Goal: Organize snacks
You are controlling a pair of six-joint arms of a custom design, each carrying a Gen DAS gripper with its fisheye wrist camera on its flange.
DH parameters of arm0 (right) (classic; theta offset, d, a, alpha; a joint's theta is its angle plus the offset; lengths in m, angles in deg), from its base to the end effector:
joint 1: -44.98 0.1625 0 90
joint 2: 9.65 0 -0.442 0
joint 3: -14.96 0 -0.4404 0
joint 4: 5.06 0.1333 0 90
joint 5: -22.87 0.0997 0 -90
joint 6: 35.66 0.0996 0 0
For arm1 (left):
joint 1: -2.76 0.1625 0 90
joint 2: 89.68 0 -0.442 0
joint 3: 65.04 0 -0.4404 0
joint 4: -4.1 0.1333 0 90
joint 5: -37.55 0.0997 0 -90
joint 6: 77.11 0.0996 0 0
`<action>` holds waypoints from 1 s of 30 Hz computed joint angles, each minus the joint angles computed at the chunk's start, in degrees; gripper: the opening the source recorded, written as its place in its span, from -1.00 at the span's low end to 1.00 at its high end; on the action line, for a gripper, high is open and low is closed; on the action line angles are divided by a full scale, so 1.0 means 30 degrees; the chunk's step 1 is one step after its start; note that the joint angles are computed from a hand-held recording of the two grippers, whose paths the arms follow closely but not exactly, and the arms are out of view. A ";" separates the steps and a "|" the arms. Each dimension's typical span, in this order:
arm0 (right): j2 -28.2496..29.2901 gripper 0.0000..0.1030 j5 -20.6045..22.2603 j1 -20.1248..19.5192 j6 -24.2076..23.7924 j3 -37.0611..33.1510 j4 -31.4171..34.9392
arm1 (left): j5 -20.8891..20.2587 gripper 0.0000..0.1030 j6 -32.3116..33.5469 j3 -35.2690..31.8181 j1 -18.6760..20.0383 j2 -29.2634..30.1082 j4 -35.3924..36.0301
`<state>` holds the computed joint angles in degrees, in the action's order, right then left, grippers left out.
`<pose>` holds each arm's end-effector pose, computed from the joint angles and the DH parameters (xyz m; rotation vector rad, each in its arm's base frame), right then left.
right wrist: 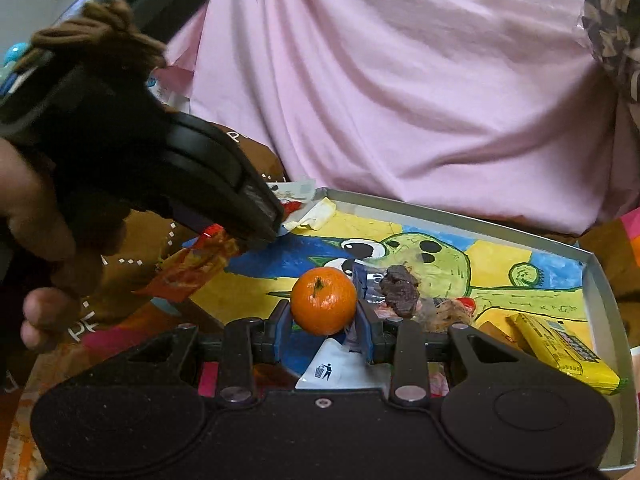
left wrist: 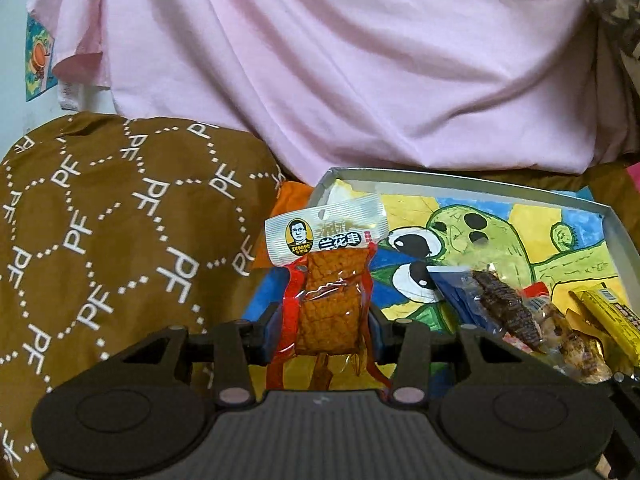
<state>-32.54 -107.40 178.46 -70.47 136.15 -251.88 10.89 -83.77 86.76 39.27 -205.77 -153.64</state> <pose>0.3669 -0.2867 -0.0560 1.0446 -2.0035 1.2978 -0.0859 -0.3402 0.3174 0.5053 2.1254 -1.1993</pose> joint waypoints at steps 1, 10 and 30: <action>0.0023 -0.30 -0.0019 0.0001 -0.0061 -0.0023 -0.0013 | -0.0083 -0.09 0.0088 -0.0017 0.0069 0.0250 -0.0287; 0.0128 -0.29 -0.0093 -0.0028 -0.0115 -0.0146 0.0152 | -0.0575 -0.05 -0.0069 -0.0187 0.0745 0.1686 -0.1350; -0.0105 0.39 -0.0847 0.0505 -0.0588 -0.0102 -0.0294 | -0.1750 0.65 -0.2282 -0.0399 0.1062 -0.0621 0.1185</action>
<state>-32.86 -109.95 179.97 -72.23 135.84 -252.76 5.63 -90.62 85.56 42.45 -207.64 -150.08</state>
